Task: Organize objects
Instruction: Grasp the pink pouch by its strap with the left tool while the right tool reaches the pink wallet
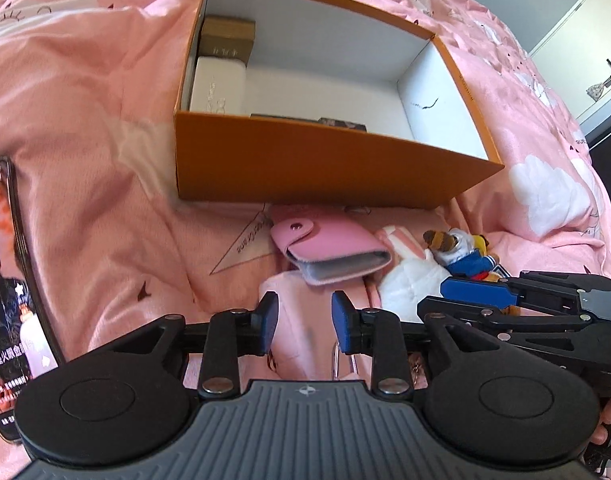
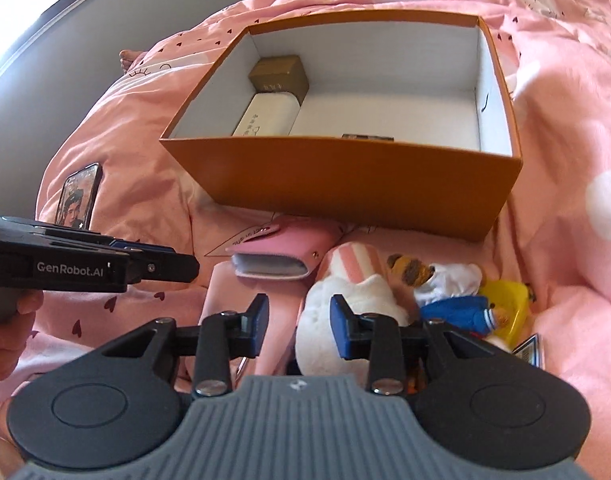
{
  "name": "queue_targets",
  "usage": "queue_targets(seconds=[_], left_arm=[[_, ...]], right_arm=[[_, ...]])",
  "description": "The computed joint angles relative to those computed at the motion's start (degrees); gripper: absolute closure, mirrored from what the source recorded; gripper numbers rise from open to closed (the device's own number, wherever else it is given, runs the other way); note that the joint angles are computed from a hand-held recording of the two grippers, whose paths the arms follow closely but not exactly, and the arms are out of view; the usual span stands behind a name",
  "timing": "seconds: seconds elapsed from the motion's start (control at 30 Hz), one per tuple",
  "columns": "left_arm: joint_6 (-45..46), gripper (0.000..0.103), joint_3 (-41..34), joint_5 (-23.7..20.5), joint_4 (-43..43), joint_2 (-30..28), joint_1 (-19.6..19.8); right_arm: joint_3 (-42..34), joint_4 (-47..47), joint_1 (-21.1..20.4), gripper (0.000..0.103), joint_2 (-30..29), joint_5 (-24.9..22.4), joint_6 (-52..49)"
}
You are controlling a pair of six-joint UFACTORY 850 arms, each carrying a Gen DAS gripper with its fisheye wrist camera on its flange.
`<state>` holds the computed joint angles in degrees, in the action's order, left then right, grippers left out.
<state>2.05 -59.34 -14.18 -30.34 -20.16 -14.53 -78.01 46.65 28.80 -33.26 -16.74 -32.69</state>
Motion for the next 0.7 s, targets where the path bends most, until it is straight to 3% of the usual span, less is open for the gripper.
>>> queue_targets(seconds=[0.13,0.27,0.33,0.5,0.7], left_arm=[[2.78,0.058,-0.15,-3.28,-3.85,-1.13,0.30],[-2.21,0.055,-1.25,-6.39,1.21,-2.62,-0.31],[-3.20,0.053,-1.13,-6.71,2.65,-2.67,-0.66],[-0.44,0.046,-1.88,-9.82,4.08,-3.30,-1.55],[1.20,0.053,-1.71,-9.13,3.52,-4.19,-2.57]], right_arm=[[-0.07,-4.47,0.92,0.067,-0.47,-0.54,4.26],[-1.05,-8.79,2.23,0.068,-1.41,-1.47,6.23],[-1.58,-8.45,2.47,0.074,-1.99,-2.88,5.41],[-2.10,-15.04,2.86,0.080,-2.80,-5.89,11.25],[-3.11,-14.59,2.09,0.079,-4.11,-11.44,9.92]])
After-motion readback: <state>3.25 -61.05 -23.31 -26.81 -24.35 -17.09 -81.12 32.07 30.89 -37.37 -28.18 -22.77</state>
